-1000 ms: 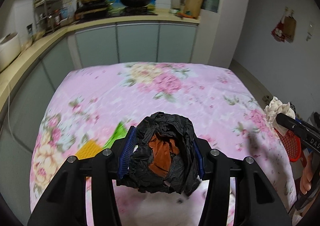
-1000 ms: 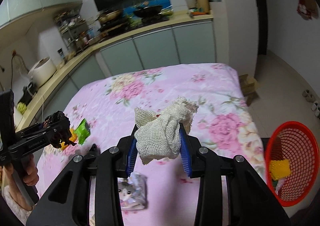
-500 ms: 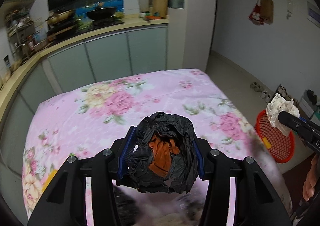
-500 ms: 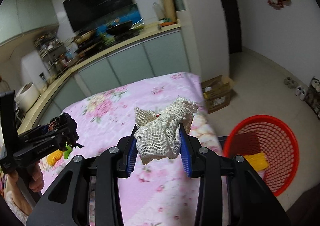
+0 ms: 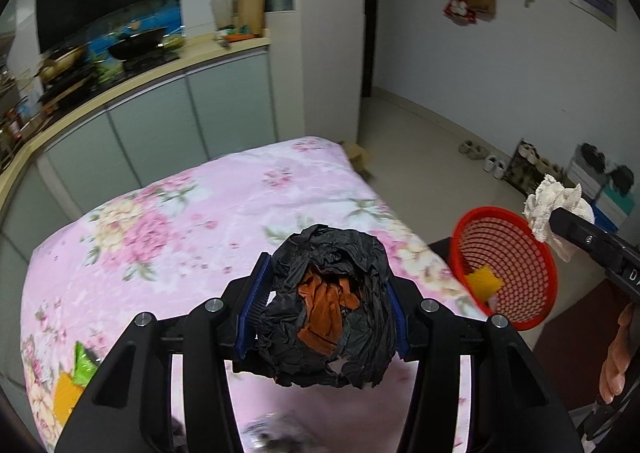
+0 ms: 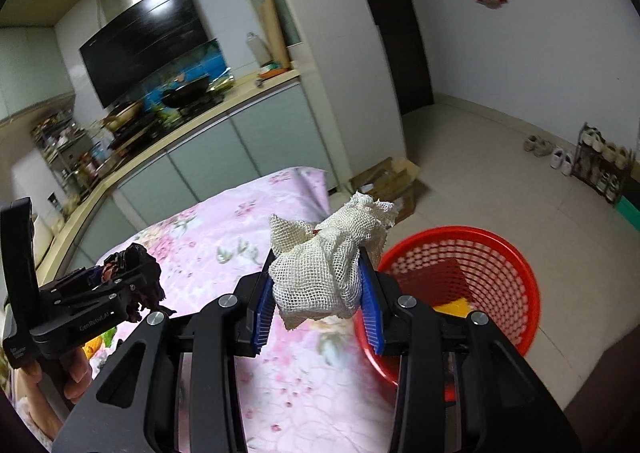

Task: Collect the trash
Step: 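Carry the black bag and mesh cloth over the red wastebasket and open both tools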

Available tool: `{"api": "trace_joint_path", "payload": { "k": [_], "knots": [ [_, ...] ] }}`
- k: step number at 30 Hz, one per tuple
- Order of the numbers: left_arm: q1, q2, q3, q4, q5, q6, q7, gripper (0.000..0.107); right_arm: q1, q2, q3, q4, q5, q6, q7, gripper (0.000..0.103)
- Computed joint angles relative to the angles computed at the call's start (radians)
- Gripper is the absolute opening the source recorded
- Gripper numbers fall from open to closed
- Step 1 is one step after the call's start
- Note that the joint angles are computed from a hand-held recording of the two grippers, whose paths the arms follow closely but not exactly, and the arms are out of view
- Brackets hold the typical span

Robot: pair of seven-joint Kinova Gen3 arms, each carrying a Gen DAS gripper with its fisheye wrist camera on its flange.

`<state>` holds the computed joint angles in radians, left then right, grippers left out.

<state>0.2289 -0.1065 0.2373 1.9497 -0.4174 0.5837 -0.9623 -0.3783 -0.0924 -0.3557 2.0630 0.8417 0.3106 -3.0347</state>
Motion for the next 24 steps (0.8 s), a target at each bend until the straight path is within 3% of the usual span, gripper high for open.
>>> {"api": "trace_joint_path", "payload": {
  "k": [7,24],
  "knots": [
    [0.071,0.083,0.017,-0.057,-0.015,-0.002,0.006,0.048,0.06,-0.04,-0.025,0.056,0.026,0.019,-0.076,0.036],
    [0.273,0.293,-0.055,-0.201,0.038,0.01,-0.084,0.049,0.156,-0.065,-0.027,0.142,0.021,0.038,-0.154,0.036]
  ]
}}
